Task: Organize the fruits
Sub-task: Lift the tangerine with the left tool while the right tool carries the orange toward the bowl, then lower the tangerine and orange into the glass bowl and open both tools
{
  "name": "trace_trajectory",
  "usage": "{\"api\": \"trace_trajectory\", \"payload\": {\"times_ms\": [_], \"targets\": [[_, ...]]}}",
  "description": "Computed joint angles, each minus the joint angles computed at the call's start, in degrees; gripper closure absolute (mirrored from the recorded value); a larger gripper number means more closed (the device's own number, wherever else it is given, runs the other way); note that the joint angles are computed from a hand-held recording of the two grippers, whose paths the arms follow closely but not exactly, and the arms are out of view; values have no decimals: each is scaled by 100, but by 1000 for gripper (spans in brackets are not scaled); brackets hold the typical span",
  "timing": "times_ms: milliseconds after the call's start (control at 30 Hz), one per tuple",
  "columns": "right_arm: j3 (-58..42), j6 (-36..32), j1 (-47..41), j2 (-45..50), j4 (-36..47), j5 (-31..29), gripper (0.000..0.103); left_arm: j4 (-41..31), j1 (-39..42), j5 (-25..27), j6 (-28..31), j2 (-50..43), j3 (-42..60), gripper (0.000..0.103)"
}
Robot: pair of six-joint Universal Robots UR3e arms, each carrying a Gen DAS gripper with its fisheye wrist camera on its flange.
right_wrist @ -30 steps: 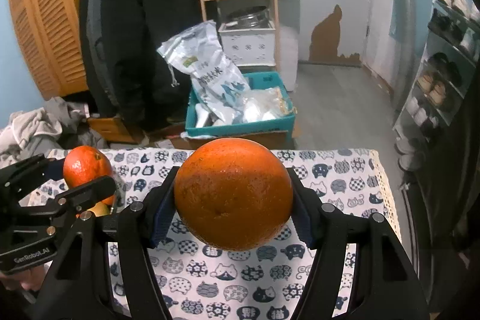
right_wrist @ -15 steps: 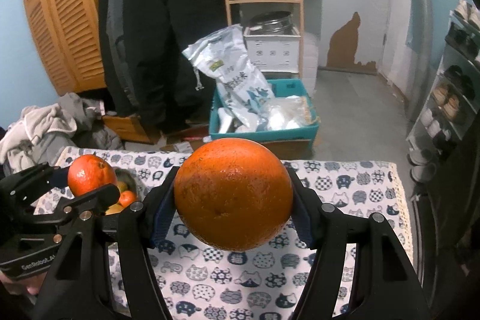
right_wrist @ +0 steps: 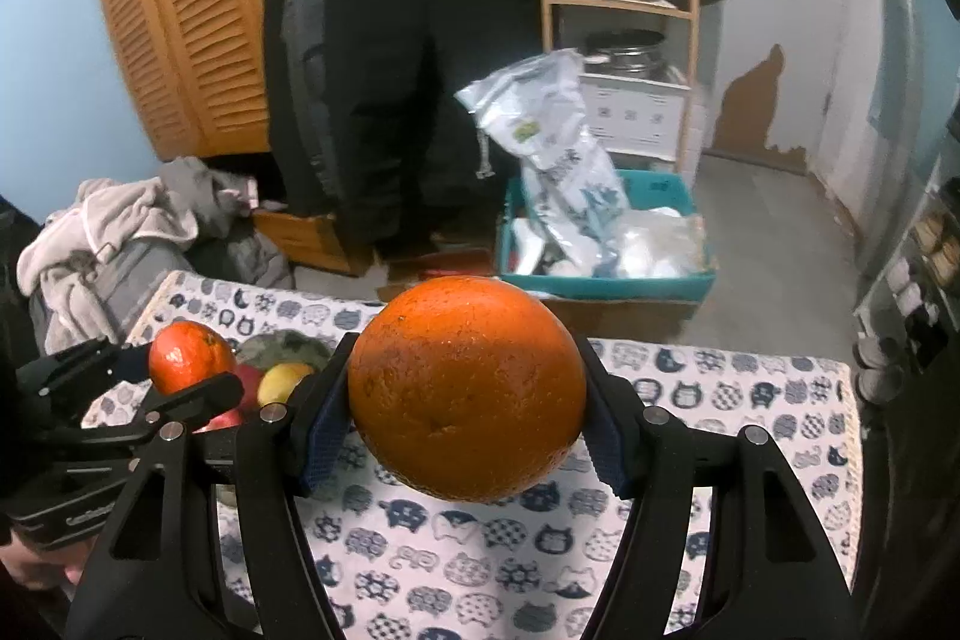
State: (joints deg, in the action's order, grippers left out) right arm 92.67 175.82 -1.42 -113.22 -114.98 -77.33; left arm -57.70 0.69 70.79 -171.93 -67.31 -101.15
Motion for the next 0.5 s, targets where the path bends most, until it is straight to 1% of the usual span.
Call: {"api": "trace_trajectory", "payload": {"times_ms": [133,300,400,500], "targets": [[-192,286,538,502,-261,-238,36,-335,671,-284,273,263,-277,55],[-499,608,1134,1182,-580,-434,37,-515,1291,-433,624,504,-601,55],[-705,719,1457,1567,-708,-561,37,-739,1762,-573,897,663,-804,55],[-928,796,1755,1956,-812,-662,36,-858,2045,-622,1077,744,-952,55]]}}
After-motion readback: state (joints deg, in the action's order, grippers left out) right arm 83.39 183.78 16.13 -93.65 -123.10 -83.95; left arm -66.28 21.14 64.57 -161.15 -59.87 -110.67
